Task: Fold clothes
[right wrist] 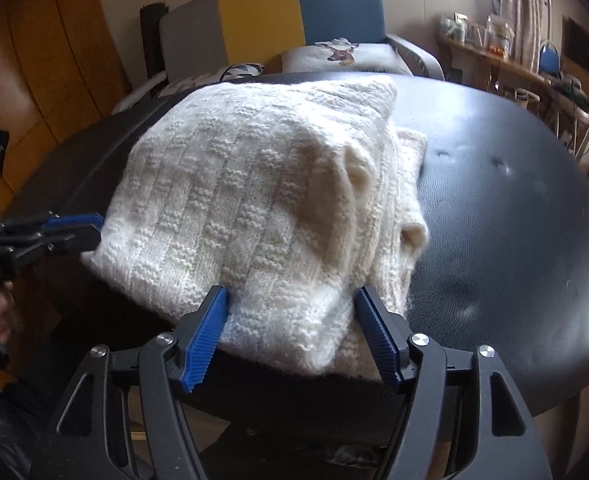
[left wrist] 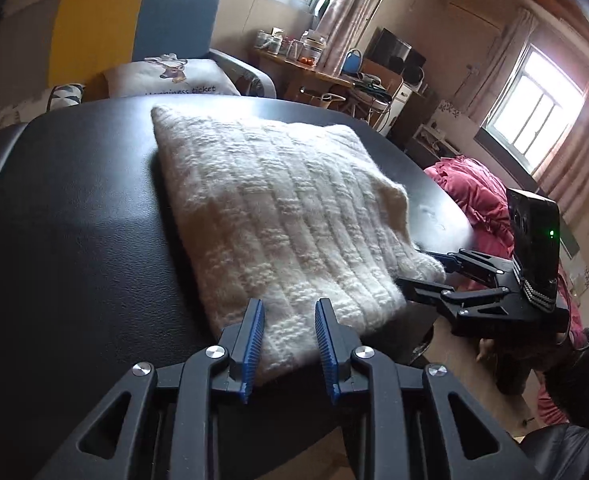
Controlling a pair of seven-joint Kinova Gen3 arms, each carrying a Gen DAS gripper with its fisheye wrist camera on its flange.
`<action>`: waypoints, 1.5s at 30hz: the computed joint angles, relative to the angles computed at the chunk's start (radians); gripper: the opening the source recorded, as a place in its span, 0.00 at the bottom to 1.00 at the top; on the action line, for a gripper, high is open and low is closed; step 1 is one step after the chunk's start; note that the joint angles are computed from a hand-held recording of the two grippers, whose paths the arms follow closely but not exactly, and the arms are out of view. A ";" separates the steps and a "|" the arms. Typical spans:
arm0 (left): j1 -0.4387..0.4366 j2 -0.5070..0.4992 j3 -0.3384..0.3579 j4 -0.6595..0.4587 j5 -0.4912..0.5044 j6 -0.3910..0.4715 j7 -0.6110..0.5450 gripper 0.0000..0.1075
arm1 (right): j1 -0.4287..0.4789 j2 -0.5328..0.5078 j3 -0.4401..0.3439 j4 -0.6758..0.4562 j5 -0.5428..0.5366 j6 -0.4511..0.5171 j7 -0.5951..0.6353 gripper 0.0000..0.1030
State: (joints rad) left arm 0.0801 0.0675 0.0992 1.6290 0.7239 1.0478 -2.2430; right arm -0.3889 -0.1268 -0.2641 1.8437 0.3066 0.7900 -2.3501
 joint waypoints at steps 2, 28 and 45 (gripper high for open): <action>0.004 0.002 0.002 -0.008 -0.005 -0.004 0.010 0.24 | 0.040 0.005 -0.022 -0.018 -0.050 0.015 0.067 0.77; 0.052 0.044 0.035 -0.095 -0.134 0.016 0.145 0.24 | 0.079 0.084 0.007 -0.065 -0.142 -0.061 0.132 1.00; 0.118 0.062 0.059 -0.139 -0.250 -0.013 0.221 0.25 | 0.164 -0.060 -0.068 -0.020 -0.074 -0.031 0.100 0.99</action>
State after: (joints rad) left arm 0.1977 0.1295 0.1583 1.4904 0.4740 1.0343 -2.0217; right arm -0.2246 -0.1869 -0.3321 1.8235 0.2326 0.7589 -2.2506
